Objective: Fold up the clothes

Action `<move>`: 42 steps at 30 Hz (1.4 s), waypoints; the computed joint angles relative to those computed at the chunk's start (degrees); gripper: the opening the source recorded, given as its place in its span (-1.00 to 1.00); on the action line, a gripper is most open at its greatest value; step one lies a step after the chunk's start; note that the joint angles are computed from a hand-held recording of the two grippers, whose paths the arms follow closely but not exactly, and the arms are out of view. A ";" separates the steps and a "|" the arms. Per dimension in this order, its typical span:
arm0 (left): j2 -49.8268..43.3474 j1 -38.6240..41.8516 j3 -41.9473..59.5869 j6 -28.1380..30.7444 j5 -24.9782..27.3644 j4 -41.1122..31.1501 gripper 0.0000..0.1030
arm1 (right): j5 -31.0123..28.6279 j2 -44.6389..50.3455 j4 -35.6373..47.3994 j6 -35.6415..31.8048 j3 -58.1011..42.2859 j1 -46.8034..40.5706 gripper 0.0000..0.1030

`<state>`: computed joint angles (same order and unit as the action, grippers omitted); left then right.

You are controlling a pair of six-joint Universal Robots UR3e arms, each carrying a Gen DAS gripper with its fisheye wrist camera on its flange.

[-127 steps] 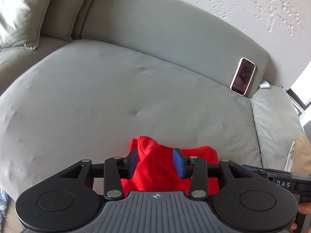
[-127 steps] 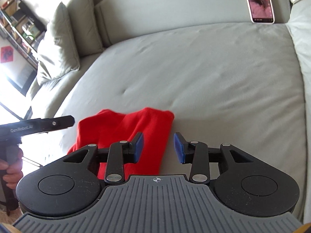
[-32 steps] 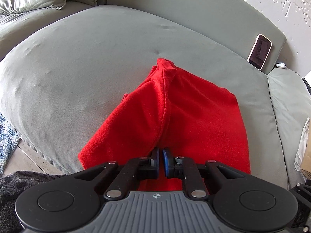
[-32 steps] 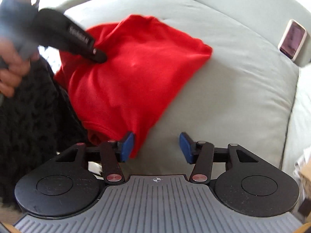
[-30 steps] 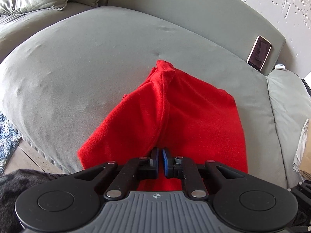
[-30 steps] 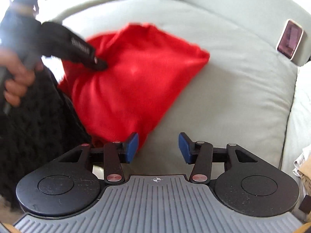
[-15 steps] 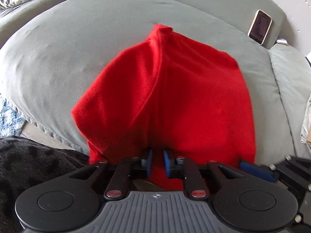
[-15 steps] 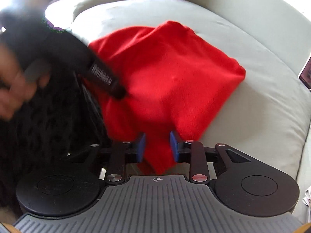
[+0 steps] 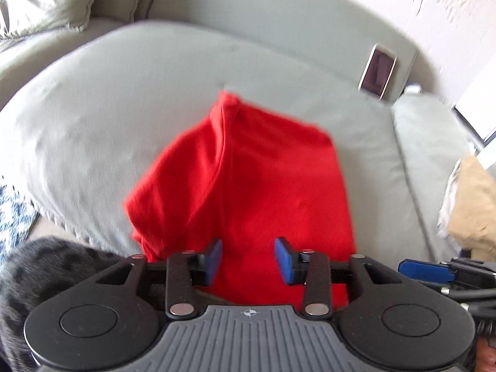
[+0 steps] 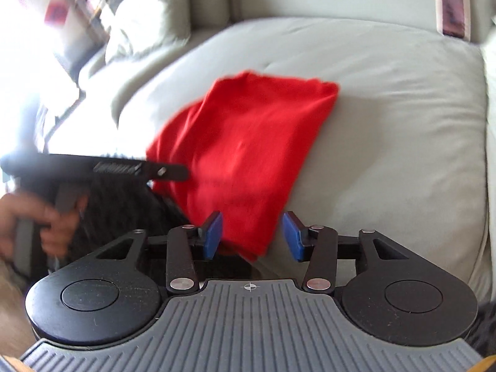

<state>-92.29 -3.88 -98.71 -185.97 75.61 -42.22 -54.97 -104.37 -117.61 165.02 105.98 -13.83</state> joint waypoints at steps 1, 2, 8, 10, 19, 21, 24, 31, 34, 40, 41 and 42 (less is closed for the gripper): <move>0.03 -0.17 -0.27 -0.38 0.96 1.99 -0.03 | 1.39 -0.50 -0.21 1.60 0.53 -1.41 0.04; -0.18 -0.46 -0.32 -0.78 2.14 3.97 0.03 | 2.38 -0.73 -0.40 3.36 0.78 -2.53 0.10; -2.00 0.88 2.51 -2.33 5.89 7.52 0.39 | 1.23 1.96 -3.95 10.47 -0.84 -2.98 0.17; -2.39 2.76 3.04 -1.89 4.37 7.26 0.45 | 1.26 2.43 -4.87 11.37 -0.76 -3.10 0.18; -13.56 6.97 15.57 2.70 -2.01 -2.01 0.57 | 2.88 16.04 -13.10 22.44 -5.12 -2.35 0.18; -15.84 7.83 17.63 4.20 -4.79 -4.42 0.58 | 2.82 20.10 -14.73 25.25 -7.20 -1.58 0.18; -18.16 8.82 18.98 6.85 -8.85 -6.50 0.58 | 3.01 25.64 -17.85 29.44 -9.62 -0.95 0.18; -21.52 7.87 21.70 14.80 -11.59 -12.43 0.74 | 6.53 38.54 -26.51 37.66 -15.64 -0.32 0.18; -24.14 5.66 25.92 16.85 -8.43 -15.25 0.84 | 6.68 43.00 -29.10 39.74 -19.22 0.91 0.18; -24.94 0.98 27.82 15.60 -0.50 -14.13 0.62 | 1.33 47.33 -30.29 39.03 -25.37 4.89 0.18; -24.80 -0.09 28.11 14.63 1.10 -13.89 0.54 | -0.02 47.63 -29.90 38.16 -26.33 5.69 0.18; -24.66 -1.35 28.37 13.97 2.99 -13.61 0.41 | -1.59 47.65 -29.15 36.64 -27.18 6.59 0.18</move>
<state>-116.95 -5.24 -70.34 -172.00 78.60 -55.83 -56.55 -56.71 -146.76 201.66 78.79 -7.24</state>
